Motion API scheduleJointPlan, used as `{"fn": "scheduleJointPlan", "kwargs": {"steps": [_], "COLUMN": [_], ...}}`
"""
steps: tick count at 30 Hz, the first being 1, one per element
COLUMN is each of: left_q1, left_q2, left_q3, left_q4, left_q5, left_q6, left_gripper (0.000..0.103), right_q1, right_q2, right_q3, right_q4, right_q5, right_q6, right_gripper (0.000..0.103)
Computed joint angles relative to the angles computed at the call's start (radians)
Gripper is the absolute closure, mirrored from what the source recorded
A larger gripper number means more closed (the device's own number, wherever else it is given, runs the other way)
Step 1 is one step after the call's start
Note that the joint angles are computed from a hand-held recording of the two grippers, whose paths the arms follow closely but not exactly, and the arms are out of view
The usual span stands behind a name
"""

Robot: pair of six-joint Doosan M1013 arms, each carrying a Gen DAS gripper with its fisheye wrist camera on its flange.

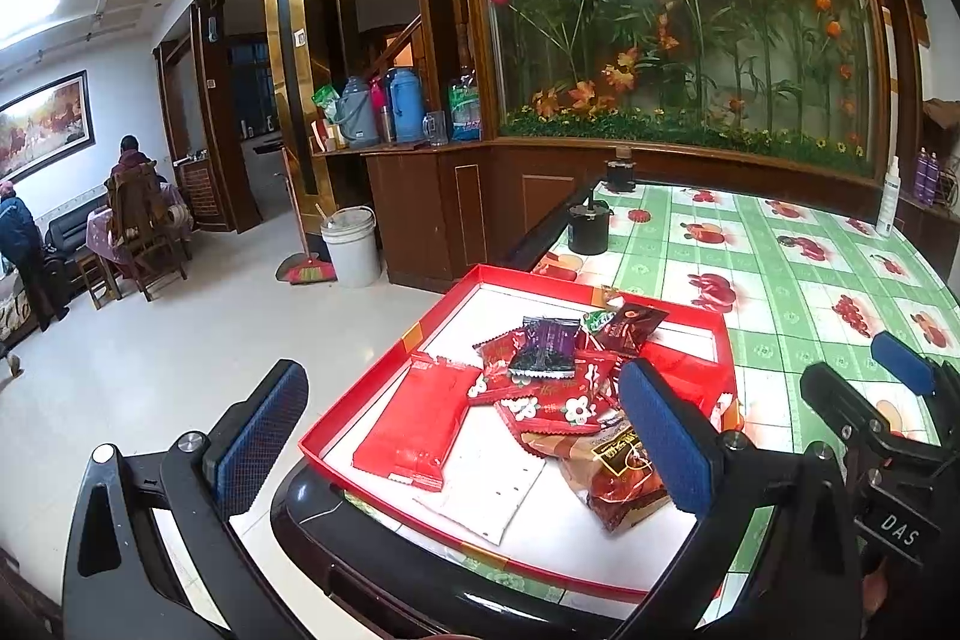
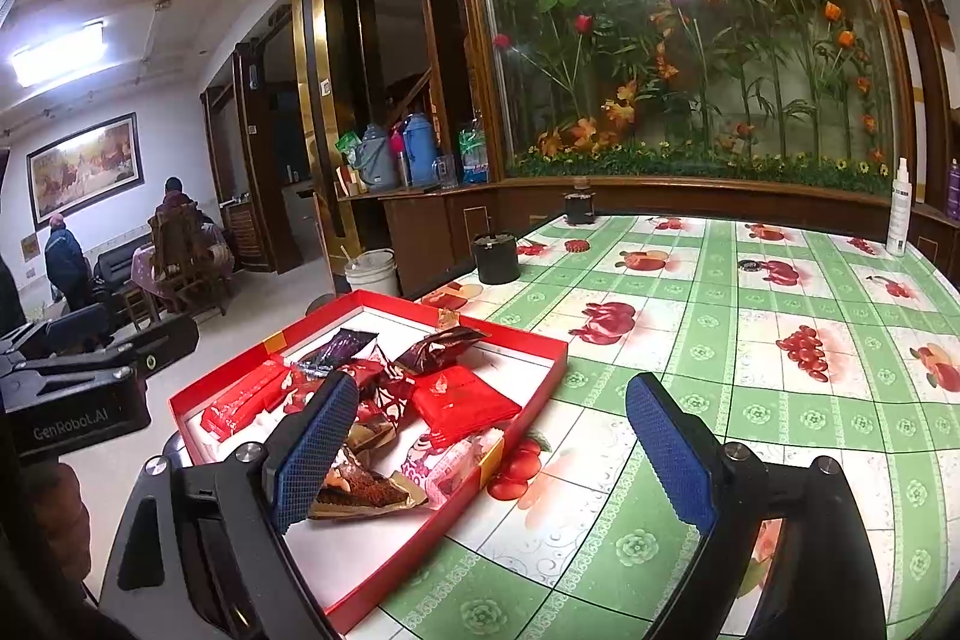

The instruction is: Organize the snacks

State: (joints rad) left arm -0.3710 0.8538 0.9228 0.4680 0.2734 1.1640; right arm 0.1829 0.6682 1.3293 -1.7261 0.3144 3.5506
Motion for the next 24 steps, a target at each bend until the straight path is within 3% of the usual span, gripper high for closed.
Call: {"fn": "scheduleJointPlan", "kwargs": {"steps": [8, 24], "left_q1": [0.002, 0.013], "left_q2": [0.001, 0.020], "left_q3": [0.000, -0.028], "left_q4": [0.000, -0.093], "left_q5": [0.002, 0.031], "left_q6": [0.004, 0.081], "left_gripper": [0.000, 0.000], "right_q1": [0.004, 0.005], "right_q2": [0.017, 0.049], "right_q3": [-0.041, -0.100], "right_q4": [-0.047, 0.099], "right_q5": [0.009, -0.014], "right_q6": [0.054, -0.117], "right_gripper": [0.011, 0.011]}}
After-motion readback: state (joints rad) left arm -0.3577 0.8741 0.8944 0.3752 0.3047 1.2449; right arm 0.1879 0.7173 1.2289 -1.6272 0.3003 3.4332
